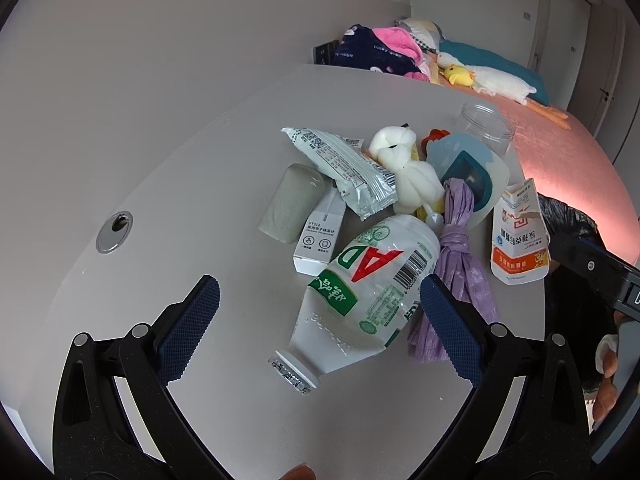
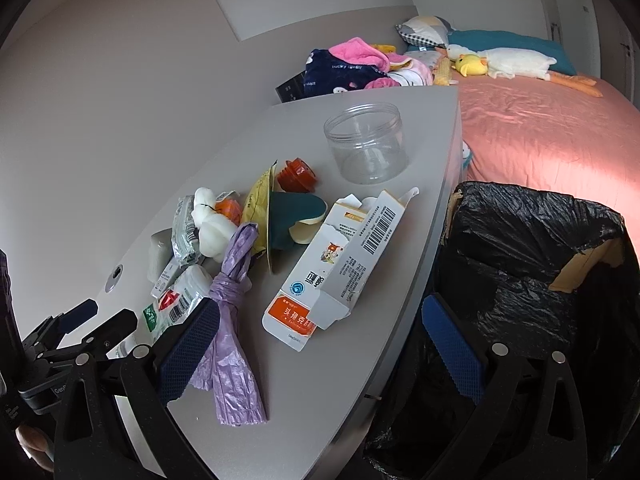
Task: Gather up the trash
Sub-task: 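Grasp the white medicine box with the right tool while the left tool grasps the white AD bottle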
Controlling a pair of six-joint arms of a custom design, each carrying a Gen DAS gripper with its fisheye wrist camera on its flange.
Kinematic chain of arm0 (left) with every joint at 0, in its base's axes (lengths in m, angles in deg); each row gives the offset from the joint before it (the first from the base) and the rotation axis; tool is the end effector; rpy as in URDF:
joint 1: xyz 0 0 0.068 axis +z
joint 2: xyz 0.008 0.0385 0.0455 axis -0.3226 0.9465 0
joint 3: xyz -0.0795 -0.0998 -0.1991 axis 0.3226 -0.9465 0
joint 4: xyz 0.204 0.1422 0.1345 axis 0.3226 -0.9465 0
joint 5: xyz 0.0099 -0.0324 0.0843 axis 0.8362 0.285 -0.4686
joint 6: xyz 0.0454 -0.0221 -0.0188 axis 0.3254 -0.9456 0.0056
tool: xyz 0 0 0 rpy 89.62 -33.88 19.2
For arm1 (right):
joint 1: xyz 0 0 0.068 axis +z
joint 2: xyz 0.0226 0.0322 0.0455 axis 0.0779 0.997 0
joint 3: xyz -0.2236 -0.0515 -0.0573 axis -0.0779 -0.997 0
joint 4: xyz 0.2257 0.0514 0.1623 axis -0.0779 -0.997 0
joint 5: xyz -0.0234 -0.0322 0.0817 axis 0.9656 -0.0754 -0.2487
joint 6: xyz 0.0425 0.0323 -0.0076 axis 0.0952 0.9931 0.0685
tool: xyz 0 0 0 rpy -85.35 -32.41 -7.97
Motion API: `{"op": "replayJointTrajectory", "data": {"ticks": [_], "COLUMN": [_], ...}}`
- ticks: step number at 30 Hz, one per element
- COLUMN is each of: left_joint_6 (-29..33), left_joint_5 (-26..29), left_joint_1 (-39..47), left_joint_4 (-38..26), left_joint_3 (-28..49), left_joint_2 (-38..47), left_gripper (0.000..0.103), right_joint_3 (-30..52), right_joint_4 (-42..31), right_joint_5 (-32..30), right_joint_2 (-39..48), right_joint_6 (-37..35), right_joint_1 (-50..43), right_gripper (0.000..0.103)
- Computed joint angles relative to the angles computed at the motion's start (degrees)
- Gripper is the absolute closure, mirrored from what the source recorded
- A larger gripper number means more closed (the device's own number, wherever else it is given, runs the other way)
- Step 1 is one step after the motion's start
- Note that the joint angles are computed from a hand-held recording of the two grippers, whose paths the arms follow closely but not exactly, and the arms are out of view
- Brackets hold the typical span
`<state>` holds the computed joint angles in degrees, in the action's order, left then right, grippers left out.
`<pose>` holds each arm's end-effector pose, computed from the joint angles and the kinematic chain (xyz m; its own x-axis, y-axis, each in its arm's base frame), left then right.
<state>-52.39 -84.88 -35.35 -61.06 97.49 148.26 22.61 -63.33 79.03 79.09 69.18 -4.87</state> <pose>0.3180 -0.0975 0.1558 -0.6671 0.3683 -0.6475 0.4503 0.8918 0.0433 0.2553 -0.0377 0.1468 -0.6080 0.4810 -0.6316 0.3308 0.8767 0.3491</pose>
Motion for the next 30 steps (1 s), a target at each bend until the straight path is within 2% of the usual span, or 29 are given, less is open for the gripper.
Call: {"op": "replayJointTrajectory", "data": {"ticks": [10, 15, 19, 24, 30], "left_joint_6": [3.7, 6.0, 7.4, 8.1, 9.0], "left_joint_5": [3.8, 4.6, 4.3, 5.3, 7.4], "left_joint_1": [1.1, 1.0, 0.7, 1.0, 1.5], "left_joint_4": [-0.5, -0.6, -0.8, -1.7, -2.4], "left_joint_3": [2.6, 3.7, 5.2, 7.9, 10.4], "left_joint_2": [4.9, 6.6, 8.8, 12.5, 16.2], "left_gripper": [0.006, 0.006, 0.006, 0.006, 0.006], "right_joint_3": [3.0, 5.9, 8.0, 9.0, 10.8], "right_joint_4": [3.6, 4.3, 4.8, 5.8, 6.0], "right_joint_5": [-0.3, -1.4, -4.3, -4.0, -3.6], "right_joint_2": [6.9, 12.2, 16.7, 18.5, 20.9], "right_joint_6": [0.3, 0.6, 1.9, 2.4, 1.4], "right_joint_1": [-0.8, -1.6, -3.1, -3.2, -2.7], "right_gripper": [0.002, 0.014, 0.029, 0.033, 0.056]}}
